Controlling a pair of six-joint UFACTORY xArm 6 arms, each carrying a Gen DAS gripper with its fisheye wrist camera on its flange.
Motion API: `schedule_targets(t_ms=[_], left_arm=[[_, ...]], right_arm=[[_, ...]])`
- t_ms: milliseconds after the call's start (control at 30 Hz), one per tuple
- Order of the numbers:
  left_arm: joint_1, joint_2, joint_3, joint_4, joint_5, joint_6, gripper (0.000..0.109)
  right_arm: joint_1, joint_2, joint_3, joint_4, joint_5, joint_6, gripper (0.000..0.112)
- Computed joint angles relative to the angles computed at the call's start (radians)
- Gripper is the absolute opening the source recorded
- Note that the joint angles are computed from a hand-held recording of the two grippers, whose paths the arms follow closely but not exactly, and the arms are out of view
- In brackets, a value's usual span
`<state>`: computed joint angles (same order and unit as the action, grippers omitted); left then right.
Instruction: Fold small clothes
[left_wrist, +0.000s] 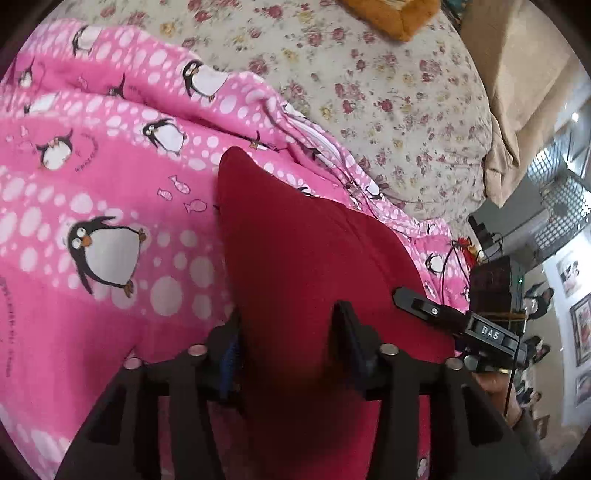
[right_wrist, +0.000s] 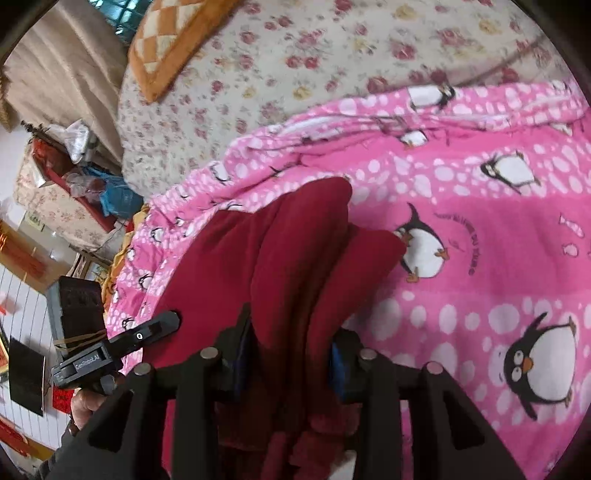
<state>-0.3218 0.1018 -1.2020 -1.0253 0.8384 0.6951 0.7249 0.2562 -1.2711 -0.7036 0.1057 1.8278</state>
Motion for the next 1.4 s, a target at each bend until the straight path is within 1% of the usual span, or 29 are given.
schedule_targets(t_ms=[133, 200, 233, 300, 333, 400, 433, 467, 500, 533, 567, 600, 633, 667, 700, 767, 833, 900, 933, 1000, 1067, 1133, 1167, 1200, 1233, 1300, 1333, 1367, 1400], left_arm=[[0.001, -0.019, 0.013, 0.007, -0.010, -0.018, 0.037], [0.001, -0.066, 0.051, -0.014, -0.054, -0.003, 0.037], [0.002, -0.100, 0.079, -0.041, -0.084, 0.023, 0.037], [0.015, -0.178, 0.141, -0.159, -0.119, 0.135, 0.037], [0.021, -0.222, 0.172, -0.224, -0.119, 0.203, 0.037], [0.017, -0.269, 0.206, -0.265, -0.118, 0.274, 0.037], [0.007, -0.286, 0.221, -0.251, -0.120, 0.287, 0.037], [-0.010, -0.294, 0.230, -0.207, -0.123, 0.277, 0.033], [-0.032, -0.291, 0.234, -0.145, -0.135, 0.244, 0.025], [-0.051, -0.275, 0.232, -0.063, -0.141, 0.186, 0.022], [-0.061, -0.256, 0.227, -0.003, -0.138, 0.140, 0.021], [-0.076, -0.231, 0.219, 0.060, -0.143, 0.093, 0.019], [-0.091, -0.220, 0.218, 0.091, -0.158, 0.077, 0.019], [-0.109, -0.223, 0.225, 0.107, -0.193, 0.081, 0.019], [-0.118, -0.228, 0.231, 0.114, -0.209, 0.081, 0.019], [-0.116, -0.238, 0.241, 0.097, -0.207, 0.088, 0.019], [-0.101, -0.261, 0.255, 0.045, -0.195, 0.101, 0.019], [-0.081, -0.315, 0.299, -0.018, -0.188, 0.132, 0.019], [-0.071, -0.343, 0.320, -0.041, -0.175, 0.139, 0.019], [-0.049, -0.407, 0.377, -0.086, -0.142, 0.165, 0.019], [-0.051, -0.442, 0.412, -0.057, -0.128, 0.142, 0.019], [-0.072, -0.425, 0.411, 0.043, -0.124, 0.063, 0.019], [-0.079, -0.392, 0.396, 0.106, -0.092, 0.010, 0.019], [-0.086, -0.377, 0.387, 0.128, -0.080, -0.016, 0.019], [-0.098, -0.382, 0.390, 0.145, -0.111, -0.030, 0.019], [-0.100, -0.399, 0.377, 0.130, -0.131, -0.013, 0.019], [-0.095, -0.399, 0.361, 0.091, -0.142, 0.017, 0.019], [-0.095, -0.395, 0.349, 0.072, -0.163, 0.028, 0.021], [-0.098, -0.380, 0.328, 0.060, -0.193, 0.029, 0.024]], right_arm=[[0.000, -0.024, 0.028, -0.023, -0.014, 0.082, 0.050], [0.011, -0.056, 0.041, -0.033, 0.017, 0.094, 0.050], [0.024, -0.081, 0.046, -0.044, 0.056, 0.098, 0.050], [0.077, -0.136, 0.021, -0.102, 0.242, 0.083, 0.050], [0.112, -0.141, -0.017, -0.114, 0.346, 0.014, 0.050], [0.192, -0.095, -0.157, -0.166, 0.543, -0.179, 0.050], [0.218, -0.061, -0.223, -0.169, 0.594, -0.263, 0.050], [0.235, -0.014, -0.292, -0.166, 0.614, -0.349, 0.045], [0.241, 0.032, -0.354, -0.126, 0.627, -0.430, 0.032], [0.242, 0.071, -0.403, -0.058, 0.648, -0.508, 0.026], [0.244, 0.114, -0.463, 0.028, 0.709, -0.588, 0.019], [0.242, 0.153, -0.494, 0.111, 0.774, -0.646, 0.017], [0.238, 0.162, -0.495, 0.151, 0.796, -0.662, 0.015], [0.230, 0.142, -0.457, 0.156, 0.776, -0.635, 0.015], [0.215, 0.120, -0.417, 0.171, 0.728, -0.601, 0.015], [0.204, 0.106, -0.394, 0.193, 0.699, -0.580, 0.015], [0.216, 0.131, -0.435, 0.171, 0.735, -0.583, 0.015], [0.243, 0.148, -0.493, 0.161, 0.821, -0.592, 0.016], [0.254, 0.141, -0.498, 0.141, 0.829, -0.573, 0.016], [0.287, 0.072, -0.415, 0.074, 0.746, -0.536, 0.017], [0.315, 0.064, -0.409, 0.074, 0.706, -0.588, 0.017], [0.328, 0.100, -0.445, 0.186, 0.743, -0.705, 0.017], [0.327, 0.131, -0.475, 0.283, 0.788, -0.775, 0.017], [0.327, 0.154, -0.477, 0.346, 0.814, -0.803, 0.017], [0.320, 0.149, -0.473, 0.367, 0.801, -0.814, 0.017], [0.316, 0.120, -0.451, 0.342, 0.773, -0.795, 0.016], [0.317, 0.096, -0.427, 0.292, 0.747, -0.755, 0.016], [0.315, 0.063, -0.396, 0.204, 0.716, -0.679, 0.016], [0.314, 0.047, -0.383, 0.121, 0.709, -0.602, 0.016]])
